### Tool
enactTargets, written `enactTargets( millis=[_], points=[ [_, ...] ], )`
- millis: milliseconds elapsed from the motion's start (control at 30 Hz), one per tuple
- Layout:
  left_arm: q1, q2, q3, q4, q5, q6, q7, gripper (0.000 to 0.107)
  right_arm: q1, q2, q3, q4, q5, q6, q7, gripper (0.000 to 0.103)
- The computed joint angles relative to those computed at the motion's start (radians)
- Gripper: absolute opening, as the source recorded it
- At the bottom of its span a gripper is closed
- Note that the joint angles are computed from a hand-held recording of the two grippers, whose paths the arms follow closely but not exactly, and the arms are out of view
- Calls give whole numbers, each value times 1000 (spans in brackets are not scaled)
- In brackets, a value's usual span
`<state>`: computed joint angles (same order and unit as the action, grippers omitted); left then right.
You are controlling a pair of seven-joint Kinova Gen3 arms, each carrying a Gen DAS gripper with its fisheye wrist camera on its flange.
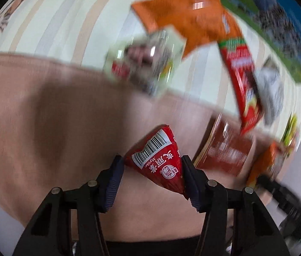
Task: Organize snacks
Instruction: 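Grasp the red triangular packet with the left tool while the right tool grasps the orange CUICUIJIAO bag, then carry both packets into the box and open both tools to release them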
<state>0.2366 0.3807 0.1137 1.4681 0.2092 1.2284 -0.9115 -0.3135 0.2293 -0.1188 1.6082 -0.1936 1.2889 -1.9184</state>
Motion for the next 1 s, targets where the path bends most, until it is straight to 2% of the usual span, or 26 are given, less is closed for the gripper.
enactTargets(
  millis=[33,300,333,467,600,667,800,933,1000],
  points=[
    [2,-7,2,19,1,-12,-1,53,1,2,1,9,-3,-7,-6,66],
    [-51,-19,2,120,70,-87,-54,55,-40,28,-3,14,41,-53,-90,71],
    [-54,-23,0,138,67,-99,-58,54,-41,25,-12,21,54,-63,-107,70],
    [-12,-15,36,88,7,-73,5,50,-70,18,-7,20,84,-80,-137,53],
    [28,-43,18,58,11,-60,11,50,-55,-22,-12,28,47,-84,-133,51],
    [16,-57,15,32,11,-44,-16,50,-48,-46,-14,20,25,-80,-128,51],
    [50,-85,-7,-69,2,-15,-31,50,-20,-82,-13,-32,-39,-58,-93,51],
    [44,-57,23,-254,-27,22,-29,50,12,-61,-15,-185,-79,-16,-62,51],
    [15,-35,58,-346,-54,23,-41,50,19,-34,8,-278,-105,-2,-28,51]
  ],
)
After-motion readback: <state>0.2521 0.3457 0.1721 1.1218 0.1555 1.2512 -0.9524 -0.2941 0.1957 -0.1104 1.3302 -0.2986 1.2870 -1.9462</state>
